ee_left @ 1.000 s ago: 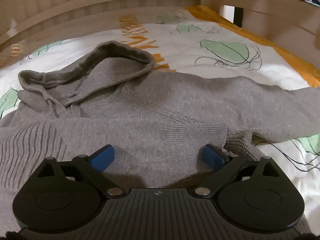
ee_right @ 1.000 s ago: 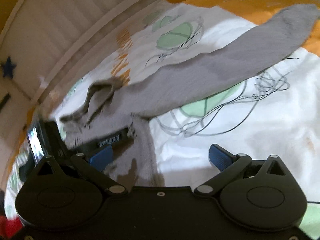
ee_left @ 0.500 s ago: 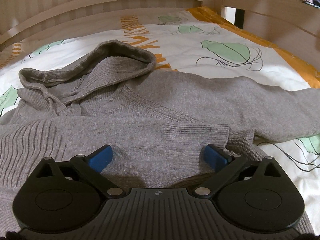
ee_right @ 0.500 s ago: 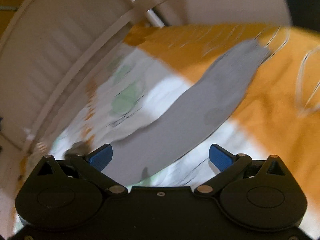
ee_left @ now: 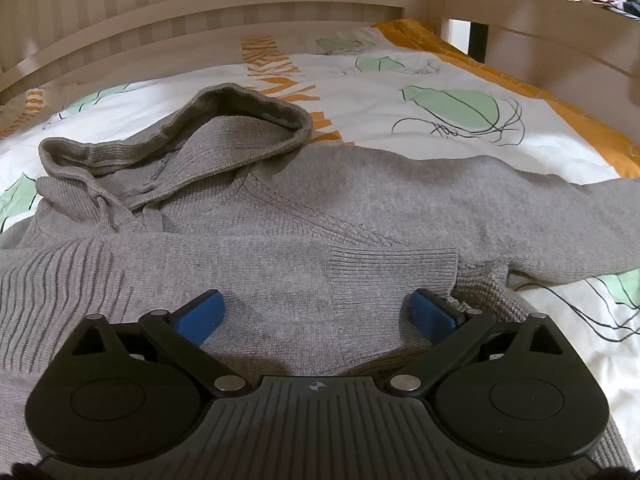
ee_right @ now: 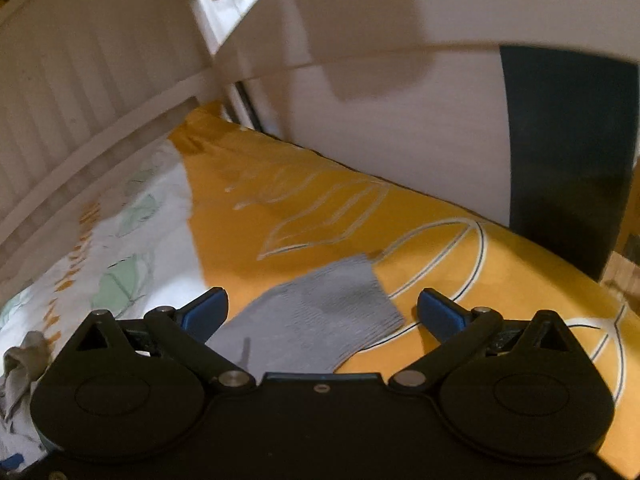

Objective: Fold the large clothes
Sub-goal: 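Move the right gripper to the other sleeve cuff, then grasp the sleeve cuff with the right gripper, fold it across, release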

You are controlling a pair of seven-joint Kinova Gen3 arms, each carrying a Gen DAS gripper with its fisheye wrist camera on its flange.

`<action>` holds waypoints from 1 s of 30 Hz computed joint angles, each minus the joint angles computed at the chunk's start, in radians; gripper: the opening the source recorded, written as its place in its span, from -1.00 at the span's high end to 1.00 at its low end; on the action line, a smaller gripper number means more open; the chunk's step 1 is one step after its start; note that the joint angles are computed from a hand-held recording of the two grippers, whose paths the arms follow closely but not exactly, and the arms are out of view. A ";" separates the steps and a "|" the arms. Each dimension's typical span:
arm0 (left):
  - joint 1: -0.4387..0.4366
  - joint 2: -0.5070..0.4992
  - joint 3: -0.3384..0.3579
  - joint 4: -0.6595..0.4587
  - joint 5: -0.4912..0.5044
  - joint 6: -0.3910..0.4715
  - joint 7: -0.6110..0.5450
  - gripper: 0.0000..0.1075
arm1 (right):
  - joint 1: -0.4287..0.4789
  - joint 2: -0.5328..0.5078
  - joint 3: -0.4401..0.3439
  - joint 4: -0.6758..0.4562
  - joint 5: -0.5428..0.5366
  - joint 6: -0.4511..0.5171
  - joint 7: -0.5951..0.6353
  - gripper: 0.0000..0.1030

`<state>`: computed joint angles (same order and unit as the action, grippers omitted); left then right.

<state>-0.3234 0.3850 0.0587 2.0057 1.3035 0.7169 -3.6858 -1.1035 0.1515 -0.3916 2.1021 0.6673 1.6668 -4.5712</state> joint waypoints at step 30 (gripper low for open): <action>-0.255 0.133 -0.015 -0.507 -0.441 0.468 0.545 -0.65 | 0.092 0.143 0.074 -0.577 0.487 -0.246 0.707 0.63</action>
